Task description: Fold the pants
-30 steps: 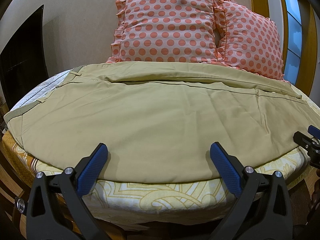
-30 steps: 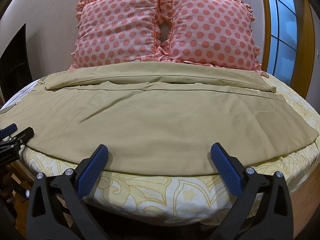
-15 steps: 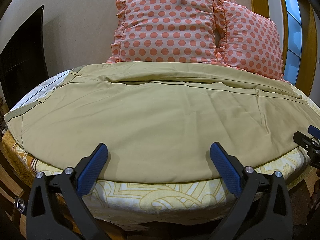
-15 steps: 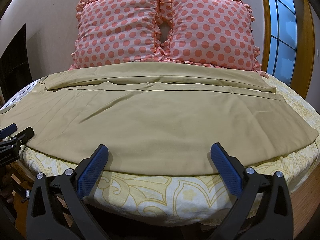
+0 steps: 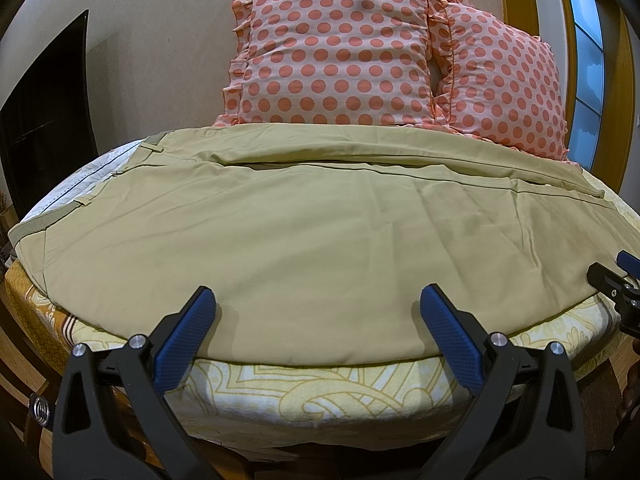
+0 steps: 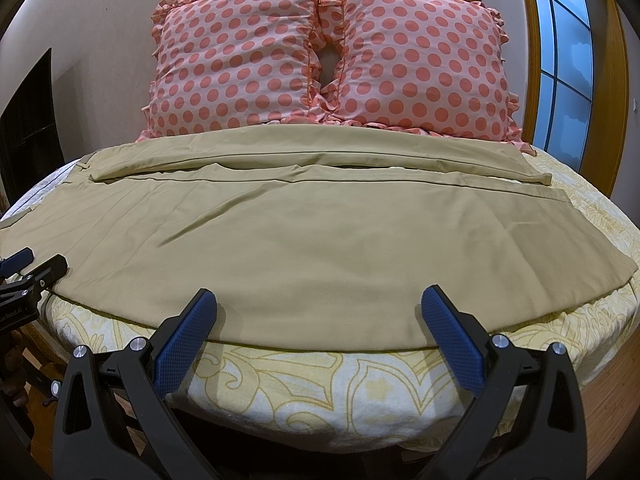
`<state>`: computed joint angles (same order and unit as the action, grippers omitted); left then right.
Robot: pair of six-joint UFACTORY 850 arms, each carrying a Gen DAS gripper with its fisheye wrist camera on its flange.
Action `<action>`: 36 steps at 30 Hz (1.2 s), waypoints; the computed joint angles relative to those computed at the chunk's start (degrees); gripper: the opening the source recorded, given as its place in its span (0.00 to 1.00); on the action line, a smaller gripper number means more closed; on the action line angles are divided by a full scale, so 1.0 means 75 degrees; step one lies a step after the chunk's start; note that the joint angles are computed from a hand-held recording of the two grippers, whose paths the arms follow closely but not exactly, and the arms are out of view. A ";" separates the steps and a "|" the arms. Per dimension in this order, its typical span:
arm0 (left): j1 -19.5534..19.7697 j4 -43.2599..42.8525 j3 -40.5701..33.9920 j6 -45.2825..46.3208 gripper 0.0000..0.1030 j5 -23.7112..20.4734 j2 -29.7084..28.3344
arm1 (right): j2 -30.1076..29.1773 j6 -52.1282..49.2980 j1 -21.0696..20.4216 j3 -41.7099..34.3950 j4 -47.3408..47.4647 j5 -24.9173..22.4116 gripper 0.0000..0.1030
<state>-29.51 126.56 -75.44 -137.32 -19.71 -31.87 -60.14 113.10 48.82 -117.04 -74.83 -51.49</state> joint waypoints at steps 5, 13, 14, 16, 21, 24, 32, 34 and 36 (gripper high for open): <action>0.0000 0.0000 0.0000 0.0000 0.98 0.0000 0.0000 | 0.0001 0.0009 0.0000 0.0004 -0.0009 -0.0003 0.99; 0.0000 0.0000 0.0000 0.0000 0.98 0.0000 0.0000 | 0.0011 0.0027 -0.0001 0.0027 -0.0031 0.0005 0.99; 0.0000 0.0000 0.0000 0.0000 0.98 0.0000 0.0000 | 0.0012 0.0031 -0.0001 0.0031 -0.0034 0.0006 0.99; 0.0000 0.0000 0.0000 0.0000 0.98 0.0000 0.0000 | 0.0014 0.0035 -0.0001 0.0036 -0.0034 0.0009 0.99; 0.0002 -0.0010 -0.0002 0.0017 0.98 0.0010 0.0000 | 0.0014 0.0063 0.0001 0.0048 -0.0069 0.0001 0.99; 0.0006 -0.0110 -0.0019 0.0127 0.98 0.0050 -0.0002 | 0.0016 0.0165 0.0027 0.0103 -0.0172 0.0004 0.99; 0.0054 -0.1127 -0.0317 0.1251 0.98 0.0438 -0.0076 | 0.0463 -0.0337 -0.0244 0.0608 0.0147 0.0973 0.99; 0.0089 -0.1782 -0.0366 0.1946 0.98 0.0559 -0.0049 | 0.0673 -0.0239 -0.0326 0.0795 0.0144 0.0977 0.99; 0.0138 -0.1970 -0.0488 0.2120 0.98 0.0526 -0.0043 | 0.1118 0.0070 -0.0547 0.1198 -0.0102 0.0826 0.99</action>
<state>-28.48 111.79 -79.10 -121.42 -15.77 -32.19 -51.75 113.62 44.72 -108.06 -75.60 -45.29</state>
